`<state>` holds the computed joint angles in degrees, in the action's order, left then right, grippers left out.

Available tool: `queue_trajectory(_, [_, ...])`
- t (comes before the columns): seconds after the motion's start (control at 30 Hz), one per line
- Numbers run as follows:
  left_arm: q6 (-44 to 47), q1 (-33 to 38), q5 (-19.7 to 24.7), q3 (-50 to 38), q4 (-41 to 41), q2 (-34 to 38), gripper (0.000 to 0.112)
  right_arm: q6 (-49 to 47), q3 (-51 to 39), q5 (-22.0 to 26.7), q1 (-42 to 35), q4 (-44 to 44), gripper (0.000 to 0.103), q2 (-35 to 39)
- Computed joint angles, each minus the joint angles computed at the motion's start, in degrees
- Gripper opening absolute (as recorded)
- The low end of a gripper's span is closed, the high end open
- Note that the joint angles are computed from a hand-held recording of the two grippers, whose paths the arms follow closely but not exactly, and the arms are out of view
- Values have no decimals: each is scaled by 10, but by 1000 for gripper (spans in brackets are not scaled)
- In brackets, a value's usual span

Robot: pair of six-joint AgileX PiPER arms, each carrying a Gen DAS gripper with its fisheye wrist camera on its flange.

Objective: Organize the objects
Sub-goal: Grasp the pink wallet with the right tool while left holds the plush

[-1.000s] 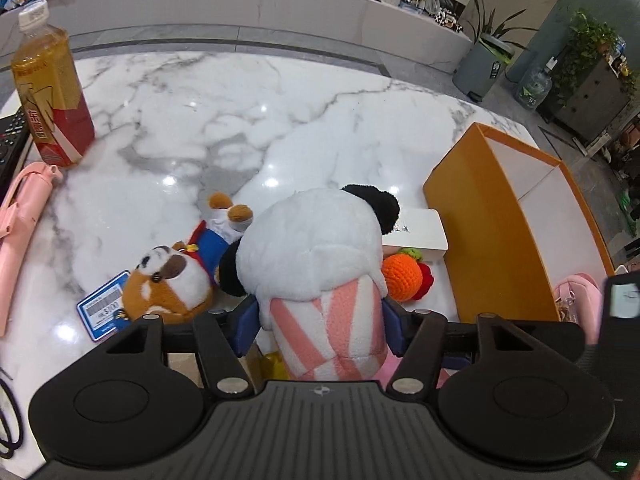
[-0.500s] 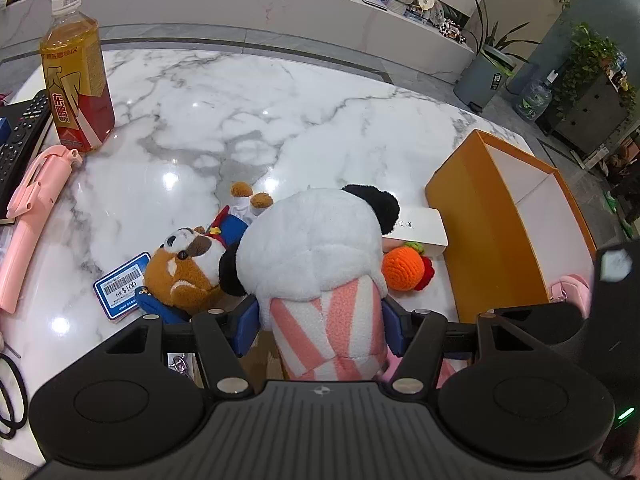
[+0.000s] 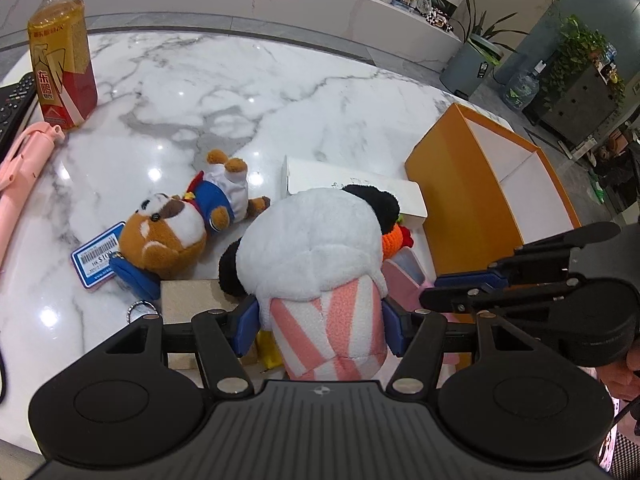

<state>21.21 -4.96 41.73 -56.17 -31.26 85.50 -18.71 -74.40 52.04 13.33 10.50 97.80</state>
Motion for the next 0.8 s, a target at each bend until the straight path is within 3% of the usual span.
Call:
queue_trajectory(0.23, [-4,-5,0,2,0,-3,70,23,-18,7,4,-28,22,34])
queue_trajectory(0.4, [-3,-15,0,3,-3,1,70,14,2,-11,-4,-22,13,9])
queue_trajectory(0.53, [-51,-43,-12,-2,26,15,70,-12,-23,25,-41,39,7,8])
queue_trajectory(0.57, [-57,-48,-15,-2,29,19,70,-15,-27,31,-48,49,0,11])
queue_trajectory(0.77, [-110,-90,-43,-1,80,35,70,-14,-36,45,-52,66,0,34])
queue_trajectory(0.8, [-114,-92,-46,1,86,33,70,-16,-29,36,-53,69,5,31])
